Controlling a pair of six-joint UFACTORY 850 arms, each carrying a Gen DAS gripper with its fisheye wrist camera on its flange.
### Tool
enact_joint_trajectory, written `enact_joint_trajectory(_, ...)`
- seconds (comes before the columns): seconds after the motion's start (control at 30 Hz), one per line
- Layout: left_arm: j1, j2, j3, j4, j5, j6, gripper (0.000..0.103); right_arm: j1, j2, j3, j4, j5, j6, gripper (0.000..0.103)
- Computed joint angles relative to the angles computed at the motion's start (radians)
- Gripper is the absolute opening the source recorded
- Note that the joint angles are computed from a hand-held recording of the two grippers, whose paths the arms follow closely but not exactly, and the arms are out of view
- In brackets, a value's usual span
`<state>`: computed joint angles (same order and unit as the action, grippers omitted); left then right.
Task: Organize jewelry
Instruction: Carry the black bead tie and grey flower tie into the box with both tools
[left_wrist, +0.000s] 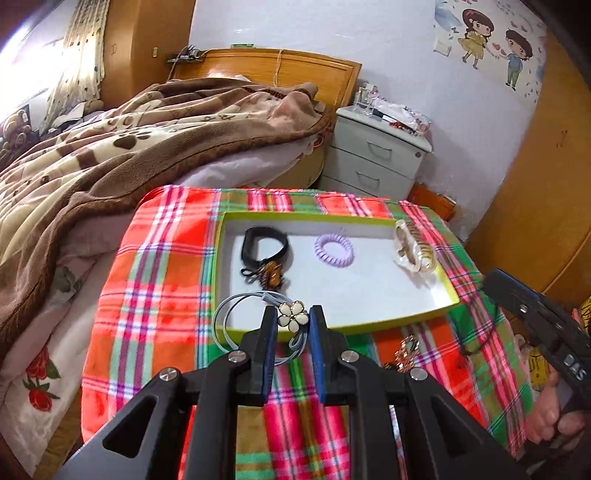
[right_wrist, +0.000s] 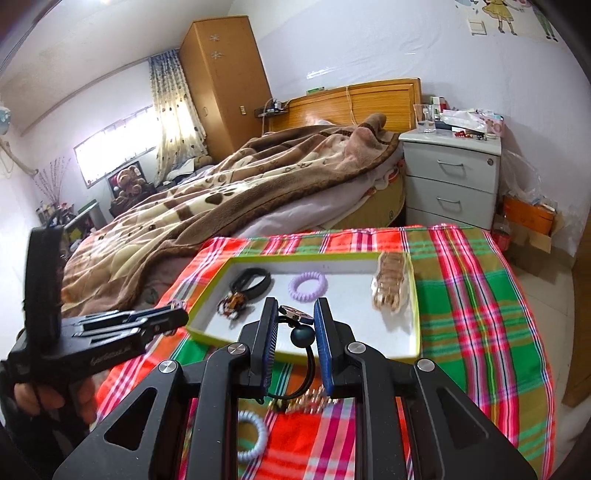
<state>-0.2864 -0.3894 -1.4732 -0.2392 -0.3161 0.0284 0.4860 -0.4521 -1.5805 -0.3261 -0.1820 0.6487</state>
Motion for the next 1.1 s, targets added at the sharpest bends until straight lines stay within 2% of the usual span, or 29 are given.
enact_joint_trajectory(0.23,-0.007,-0.066,-0.08,-0.073,-0.044,0.078,0.018,-0.016,-0.136,-0.203,0.064,-0.119,-0.102,0.021)
enact_joint_trajectory(0.6,-0.016,-0.179,-0.198,-0.048,-0.108,0.069,0.018,-0.04,-0.378,-0.531,0.164,-0.348,-0.257,0.021)
enact_joint_trajectory(0.8,-0.019,-0.219,-0.241,0.001,-0.127,0.033,0.018,-0.039,-0.485,-0.689,0.142,-0.459,-0.293,0.021)
enact_joint_trajectory(1.1,-0.026,-0.257,-0.28,0.039,-0.158,0.001,0.018,-0.039,-0.574,-0.821,0.132,-0.547,-0.321,0.021)
